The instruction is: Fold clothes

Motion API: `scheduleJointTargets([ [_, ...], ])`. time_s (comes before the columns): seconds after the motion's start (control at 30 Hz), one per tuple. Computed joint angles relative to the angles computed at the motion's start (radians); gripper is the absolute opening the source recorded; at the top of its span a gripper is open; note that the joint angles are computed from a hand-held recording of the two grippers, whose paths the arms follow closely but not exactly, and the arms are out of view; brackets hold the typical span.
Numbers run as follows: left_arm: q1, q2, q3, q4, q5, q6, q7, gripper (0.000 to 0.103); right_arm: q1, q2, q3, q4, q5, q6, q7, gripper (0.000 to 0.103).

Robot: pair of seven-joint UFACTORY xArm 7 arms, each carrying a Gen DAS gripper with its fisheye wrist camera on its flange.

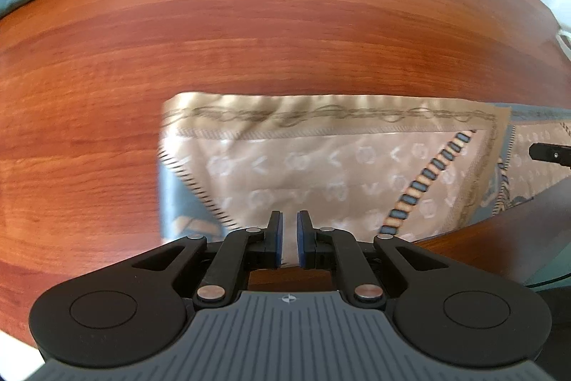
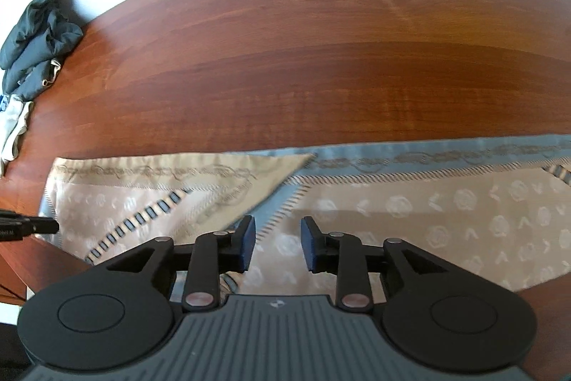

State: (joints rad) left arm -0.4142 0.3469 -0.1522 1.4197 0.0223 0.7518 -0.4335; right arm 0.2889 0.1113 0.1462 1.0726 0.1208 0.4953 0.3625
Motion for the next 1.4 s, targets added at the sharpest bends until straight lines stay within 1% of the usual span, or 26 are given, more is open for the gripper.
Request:
scheduleJointTargets([
  [0.1, -0.019, 0.023, 0.002, 0.035, 0.023, 0.005, -0.014, 0.013, -0.014, -0.049, -0.015, -0.057, -0.009, 0.000, 0.010, 0.035],
  [0.2, -0.030, 0.048, 0.000, 0.069, 0.028, 0.008, -0.014, 0.015, -0.036, -0.106, -0.033, -0.121, -0.030, -0.002, 0.032, 0.041],
  [0.27, -0.041, 0.072, 0.001, 0.098, 0.036, 0.013, -0.016, 0.015, -0.058, -0.149, -0.046, -0.167, -0.046, -0.001, 0.041, 0.044],
  [0.37, -0.056, 0.097, 0.007, 0.127, 0.046, 0.027, -0.026, 0.015, -0.104, -0.219, -0.069, -0.234, -0.085, 0.014, 0.068, 0.044],
  [0.43, -0.064, 0.112, 0.010, 0.145, 0.053, 0.043, -0.035, 0.015, -0.142, -0.269, -0.088, -0.279, -0.108, 0.023, 0.076, 0.044],
  [0.57, -0.081, 0.131, 0.017, 0.176, 0.070, 0.080, -0.053, 0.015, -0.236, -0.352, -0.128, -0.345, -0.162, 0.043, 0.078, 0.050],
  [0.63, -0.091, 0.140, 0.020, 0.193, 0.081, 0.097, -0.065, 0.015, -0.288, -0.377, -0.143, -0.361, -0.197, 0.054, 0.075, 0.051],
  [0.7, -0.099, 0.145, 0.022, 0.206, 0.087, 0.111, -0.077, 0.016, -0.345, -0.394, -0.151, -0.368, -0.256, 0.062, 0.077, 0.052],
  [0.77, -0.103, 0.144, 0.020, 0.212, 0.089, 0.123, -0.081, 0.016, -0.391, -0.405, -0.168, -0.372, -0.296, 0.061, 0.056, 0.055],
  [0.9, -0.117, 0.142, 0.018, 0.228, 0.104, 0.160, -0.080, 0.016, -0.477, -0.388, -0.200, -0.356, -0.353, 0.044, 0.017, 0.058],
  [0.97, -0.123, 0.139, 0.019, 0.230, 0.110, 0.172, -0.090, 0.016, -0.506, -0.368, -0.223, -0.348, -0.360, 0.020, -0.015, 0.062],
  [1.07, -0.134, 0.135, 0.019, 0.236, 0.121, 0.193, -0.104, 0.016, -0.544, -0.326, -0.248, -0.327, -0.360, -0.008, -0.061, 0.063],
  [1.13, -0.139, 0.135, 0.017, 0.244, 0.126, 0.205, -0.109, 0.016, -0.559, -0.295, -0.257, -0.310, -0.352, -0.017, -0.084, 0.063],
  [1.27, -0.153, 0.139, 0.016, 0.268, 0.135, 0.226, -0.123, 0.017, -0.583, -0.227, -0.293, -0.278, -0.292, -0.057, -0.157, 0.063],
  [1.33, -0.160, 0.143, 0.013, 0.285, 0.138, 0.236, -0.126, 0.019, -0.596, -0.202, -0.299, -0.265, -0.276, -0.070, -0.169, 0.064],
  [1.4, -0.170, 0.150, 0.011, 0.304, 0.143, 0.246, -0.123, 0.024, -0.607, -0.178, -0.306, -0.255, -0.262, -0.090, -0.179, 0.065],
])
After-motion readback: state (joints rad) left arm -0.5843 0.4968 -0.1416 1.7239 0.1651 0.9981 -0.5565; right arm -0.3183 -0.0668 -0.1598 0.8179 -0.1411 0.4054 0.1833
